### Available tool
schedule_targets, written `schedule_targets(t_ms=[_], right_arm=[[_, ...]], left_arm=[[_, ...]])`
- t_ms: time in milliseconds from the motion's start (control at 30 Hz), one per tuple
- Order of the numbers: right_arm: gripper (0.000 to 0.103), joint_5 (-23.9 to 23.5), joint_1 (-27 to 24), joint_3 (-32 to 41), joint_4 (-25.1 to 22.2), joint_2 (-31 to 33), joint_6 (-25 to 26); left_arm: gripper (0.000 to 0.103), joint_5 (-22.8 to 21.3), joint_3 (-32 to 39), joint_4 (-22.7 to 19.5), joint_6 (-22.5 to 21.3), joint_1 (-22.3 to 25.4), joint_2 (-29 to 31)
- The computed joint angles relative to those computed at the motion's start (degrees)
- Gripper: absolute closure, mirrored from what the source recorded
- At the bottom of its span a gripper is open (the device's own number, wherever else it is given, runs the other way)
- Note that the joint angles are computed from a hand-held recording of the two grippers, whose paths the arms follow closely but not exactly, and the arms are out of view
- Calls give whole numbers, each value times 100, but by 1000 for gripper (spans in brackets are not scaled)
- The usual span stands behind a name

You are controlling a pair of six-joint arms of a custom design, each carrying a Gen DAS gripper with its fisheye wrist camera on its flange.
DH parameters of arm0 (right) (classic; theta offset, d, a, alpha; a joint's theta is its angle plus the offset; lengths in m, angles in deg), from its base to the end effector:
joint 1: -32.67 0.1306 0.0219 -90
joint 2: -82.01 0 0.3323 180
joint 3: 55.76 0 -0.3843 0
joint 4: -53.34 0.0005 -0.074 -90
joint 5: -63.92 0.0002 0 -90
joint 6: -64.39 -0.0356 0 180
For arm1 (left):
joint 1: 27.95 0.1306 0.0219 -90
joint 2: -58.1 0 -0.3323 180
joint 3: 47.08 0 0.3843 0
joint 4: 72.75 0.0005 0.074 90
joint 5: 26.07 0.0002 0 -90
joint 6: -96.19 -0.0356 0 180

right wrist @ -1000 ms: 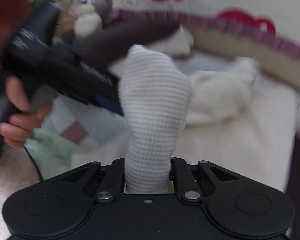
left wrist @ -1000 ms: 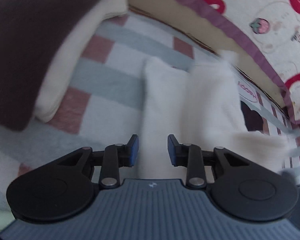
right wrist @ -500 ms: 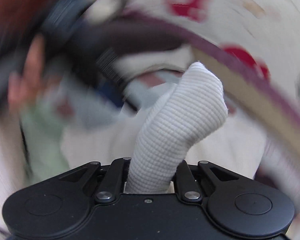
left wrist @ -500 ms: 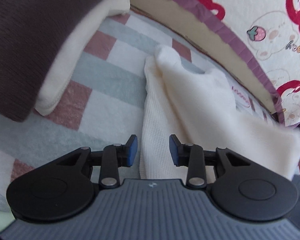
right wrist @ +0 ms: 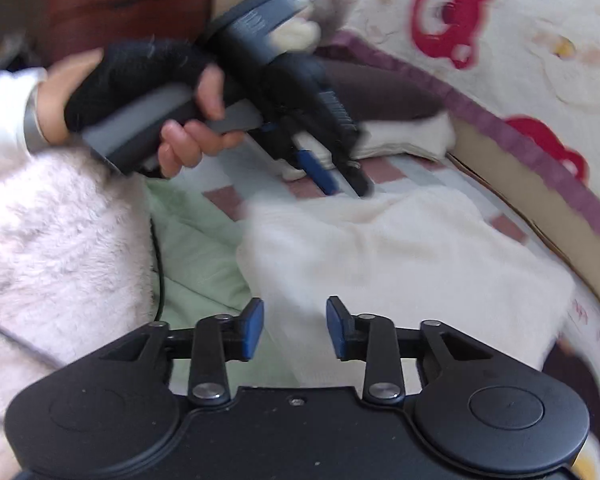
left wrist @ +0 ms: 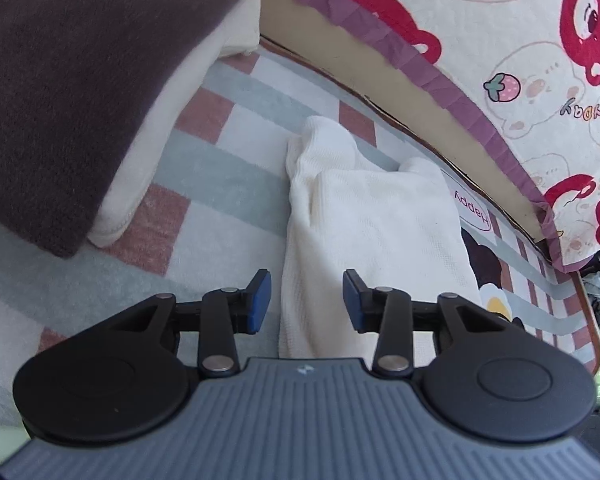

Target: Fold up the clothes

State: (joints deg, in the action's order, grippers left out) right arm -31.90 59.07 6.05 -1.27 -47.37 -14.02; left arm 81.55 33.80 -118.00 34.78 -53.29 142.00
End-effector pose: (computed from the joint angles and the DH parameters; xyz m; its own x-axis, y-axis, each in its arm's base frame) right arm 0.2381 0.1217 0.3867 -0.5010 -0.4718 -0.7255 -0.6216 0.7794 -0.0776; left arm 0.3947 -0.1994 0.3601 -0.8746 -0.0905 -0.4764 0.1953 0.8335 -0.5169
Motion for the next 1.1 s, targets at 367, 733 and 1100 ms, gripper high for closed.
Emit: schedule_targets(t_ms=[367, 733, 1100], right_arm=[[54, 1361, -737, -357, -1291, -1118, 114], [43, 1256, -644, -782, -710, -926, -405], [99, 2088, -554, -385, -1221, -1049, -370]], left_arm=[[59, -1095, -150, 1, -703, -613, -507], [40, -553, 255, -685, -1552, -989, 24], [97, -2547, 275, -829, -2039, -1644, 45]])
